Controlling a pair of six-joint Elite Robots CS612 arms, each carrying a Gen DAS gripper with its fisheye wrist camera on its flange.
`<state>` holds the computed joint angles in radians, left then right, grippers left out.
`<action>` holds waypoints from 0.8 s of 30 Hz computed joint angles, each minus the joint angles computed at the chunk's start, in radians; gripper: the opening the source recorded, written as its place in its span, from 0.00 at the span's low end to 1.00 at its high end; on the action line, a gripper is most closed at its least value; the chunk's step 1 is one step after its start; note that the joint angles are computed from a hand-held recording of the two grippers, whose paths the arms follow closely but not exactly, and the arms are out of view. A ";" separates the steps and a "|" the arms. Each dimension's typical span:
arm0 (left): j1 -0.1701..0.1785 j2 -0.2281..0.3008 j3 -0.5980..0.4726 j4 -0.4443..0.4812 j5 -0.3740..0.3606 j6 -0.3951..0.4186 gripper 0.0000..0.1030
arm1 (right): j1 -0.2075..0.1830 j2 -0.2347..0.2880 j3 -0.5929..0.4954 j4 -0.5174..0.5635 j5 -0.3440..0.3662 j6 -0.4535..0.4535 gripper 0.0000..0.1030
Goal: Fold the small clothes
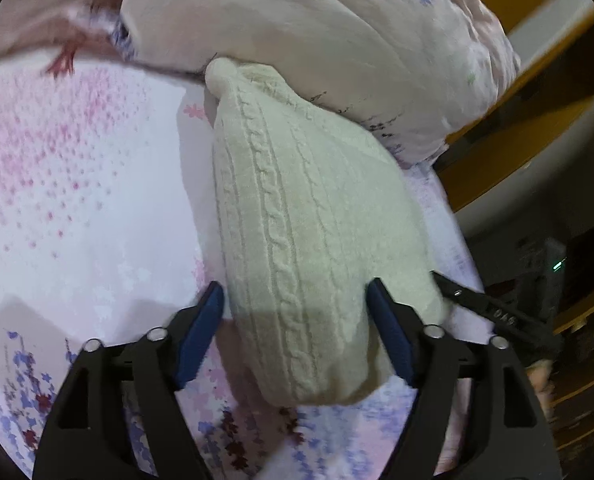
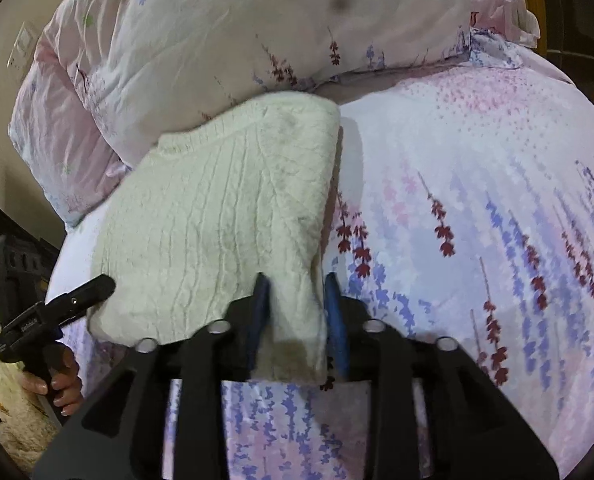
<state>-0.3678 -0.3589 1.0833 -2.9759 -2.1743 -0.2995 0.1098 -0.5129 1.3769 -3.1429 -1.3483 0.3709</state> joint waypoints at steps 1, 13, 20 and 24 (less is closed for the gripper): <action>0.006 0.006 -0.010 -0.004 -0.017 -0.028 0.79 | -0.012 -0.001 0.003 -0.027 0.046 0.030 0.45; -0.003 0.036 -0.132 0.147 0.060 0.019 0.87 | -0.060 0.061 -0.130 -0.022 0.199 0.210 0.63; -0.026 0.036 -0.150 0.193 0.137 0.101 0.88 | -0.061 0.104 -0.201 0.057 0.213 0.233 0.63; -0.034 0.041 -0.158 0.196 0.165 0.132 0.90 | -0.061 0.119 -0.220 0.076 0.228 0.227 0.63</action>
